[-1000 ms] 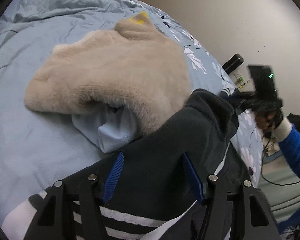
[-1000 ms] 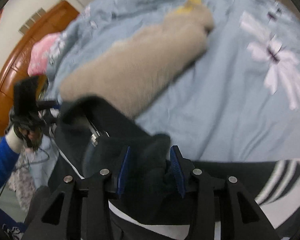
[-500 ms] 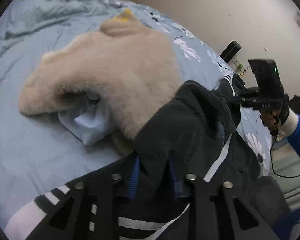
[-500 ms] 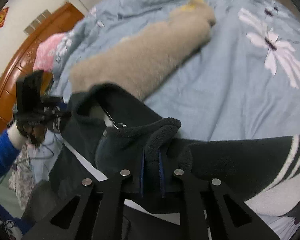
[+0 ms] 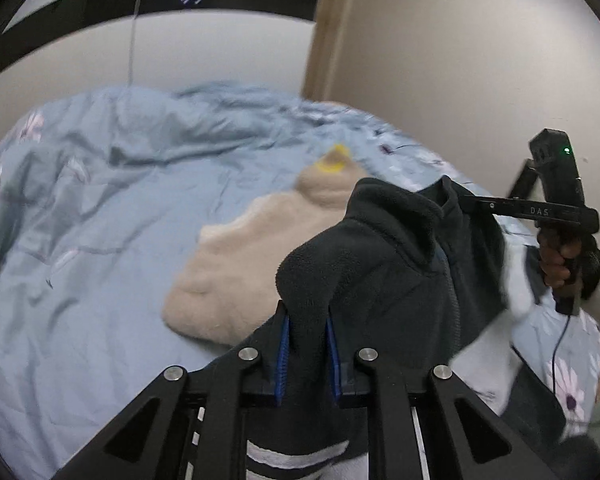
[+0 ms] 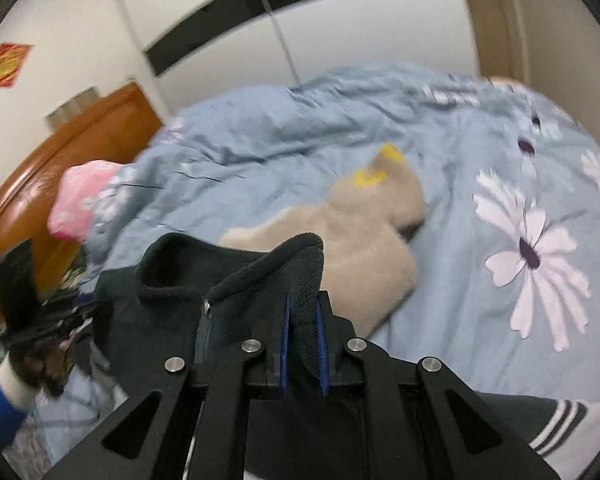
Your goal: Fold clothes
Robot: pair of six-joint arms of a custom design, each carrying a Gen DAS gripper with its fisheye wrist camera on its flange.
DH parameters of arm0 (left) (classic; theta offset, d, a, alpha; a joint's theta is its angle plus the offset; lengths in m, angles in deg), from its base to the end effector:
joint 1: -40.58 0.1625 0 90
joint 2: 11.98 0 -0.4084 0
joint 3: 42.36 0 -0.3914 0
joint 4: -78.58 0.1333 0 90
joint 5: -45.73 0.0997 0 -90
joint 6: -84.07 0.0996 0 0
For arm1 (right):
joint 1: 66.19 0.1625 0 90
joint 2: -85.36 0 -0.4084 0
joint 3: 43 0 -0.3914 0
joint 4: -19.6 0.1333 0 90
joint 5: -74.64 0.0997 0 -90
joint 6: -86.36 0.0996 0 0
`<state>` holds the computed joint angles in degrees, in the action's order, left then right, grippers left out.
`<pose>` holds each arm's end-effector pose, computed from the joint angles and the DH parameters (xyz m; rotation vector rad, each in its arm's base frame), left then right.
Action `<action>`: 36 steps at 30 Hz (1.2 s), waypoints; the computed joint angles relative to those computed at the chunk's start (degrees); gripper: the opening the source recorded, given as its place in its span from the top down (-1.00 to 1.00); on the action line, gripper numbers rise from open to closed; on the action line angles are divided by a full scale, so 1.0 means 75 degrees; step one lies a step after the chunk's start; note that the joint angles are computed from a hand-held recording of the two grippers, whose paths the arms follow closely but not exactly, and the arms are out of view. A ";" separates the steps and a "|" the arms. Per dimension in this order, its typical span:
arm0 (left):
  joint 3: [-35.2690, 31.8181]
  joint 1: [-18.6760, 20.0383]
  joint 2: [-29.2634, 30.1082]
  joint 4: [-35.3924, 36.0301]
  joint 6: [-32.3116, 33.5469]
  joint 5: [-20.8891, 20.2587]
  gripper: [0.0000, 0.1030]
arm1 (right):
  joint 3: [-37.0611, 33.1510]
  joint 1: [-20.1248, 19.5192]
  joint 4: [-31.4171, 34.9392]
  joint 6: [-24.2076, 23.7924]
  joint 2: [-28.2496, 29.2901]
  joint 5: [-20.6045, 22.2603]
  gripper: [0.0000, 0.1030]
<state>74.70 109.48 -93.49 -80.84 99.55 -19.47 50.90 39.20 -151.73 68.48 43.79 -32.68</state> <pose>-0.0209 -0.5406 0.3194 0.6567 2.5467 -0.8263 0.2799 -0.6262 0.0889 0.6830 -2.6640 0.7014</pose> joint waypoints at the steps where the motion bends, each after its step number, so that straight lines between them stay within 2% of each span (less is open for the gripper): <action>1: -0.0158 0.0157 0.0172 0.0065 -0.0185 -0.0090 0.66 | -0.0154 -0.0047 0.0133 0.0154 0.0139 -0.0120 0.77; 4: -0.0309 0.0497 0.0376 0.0092 -0.0654 -0.0438 0.65 | -0.0449 -0.0165 0.0458 0.0561 0.0433 -0.0362 0.77; 8: -0.0235 0.0596 0.0252 0.0207 -0.1132 -0.0755 0.56 | -0.0393 -0.0190 0.0466 0.0755 0.0421 -0.0415 0.73; 10: -0.0186 0.0549 0.0028 0.0413 -0.1429 -0.0899 0.37 | -0.0334 -0.0147 0.0413 0.0792 0.0377 -0.0493 0.68; 12: -0.0039 0.0464 -0.0343 0.0531 -0.1751 -0.0854 0.24 | -0.0248 -0.0021 0.0267 0.0829 0.0306 -0.0734 0.24; 14: 0.0336 0.0335 -0.0875 0.0334 -0.2023 -0.0656 0.09 | 0.0114 0.0124 -0.0119 0.0819 0.0058 -0.0862 0.20; 16: 0.0870 0.0176 -0.1612 0.0223 -0.2334 -0.0060 -0.19 | 0.0694 0.0259 -0.0556 0.0875 -0.0318 -0.0813 0.18; 17: 0.1129 0.0081 -0.1964 0.0270 -0.2506 0.0432 -0.19 | 0.1048 0.0320 -0.0770 0.0917 -0.0534 -0.0751 0.16; 19: 0.1743 -0.0161 -0.2854 0.0773 -0.3163 0.1888 -0.20 | 0.1781 0.0438 -0.1144 0.1007 -0.0957 -0.0637 0.08; 22: 0.2455 -0.0180 -0.4076 0.1928 -0.4472 0.3388 -0.20 | 0.2752 0.0658 -0.1396 0.1160 -0.1456 -0.1003 0.04; 24: 0.2772 0.0140 -0.4787 0.2608 -0.5510 0.3880 -0.20 | 0.3173 0.0749 -0.1369 0.1414 -0.1681 -0.1297 0.03; 25: 0.2886 0.0350 -0.5001 0.2611 -0.5796 0.3944 -0.20 | 0.3352 0.0775 -0.1314 0.1565 -0.1793 -0.1392 0.03; 28: 0.3146 0.1090 -0.5360 0.1979 -0.6213 0.3833 -0.20 | 0.3850 0.0835 -0.1245 0.2076 -0.2141 -0.1513 0.04; 29: 0.3169 0.1425 -0.5323 0.1617 -0.6190 0.3571 -0.20 | 0.3979 0.0850 -0.1278 0.2271 -0.2243 -0.1520 0.04; 32: 0.3047 0.2607 -0.4825 0.0551 -0.5989 0.2244 -0.21 | 0.4264 0.0885 -0.1369 0.2862 -0.2518 -0.1508 0.03; 36: 0.2994 0.3350 -0.4176 -0.0879 -0.5763 0.1321 -0.26 | 0.4289 0.1013 -0.1205 0.3387 -0.2668 -0.1576 0.03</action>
<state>97.16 134.61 -124.81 -87.43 56.33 -9.56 83.06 46.80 -160.77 93.88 23.78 -44.50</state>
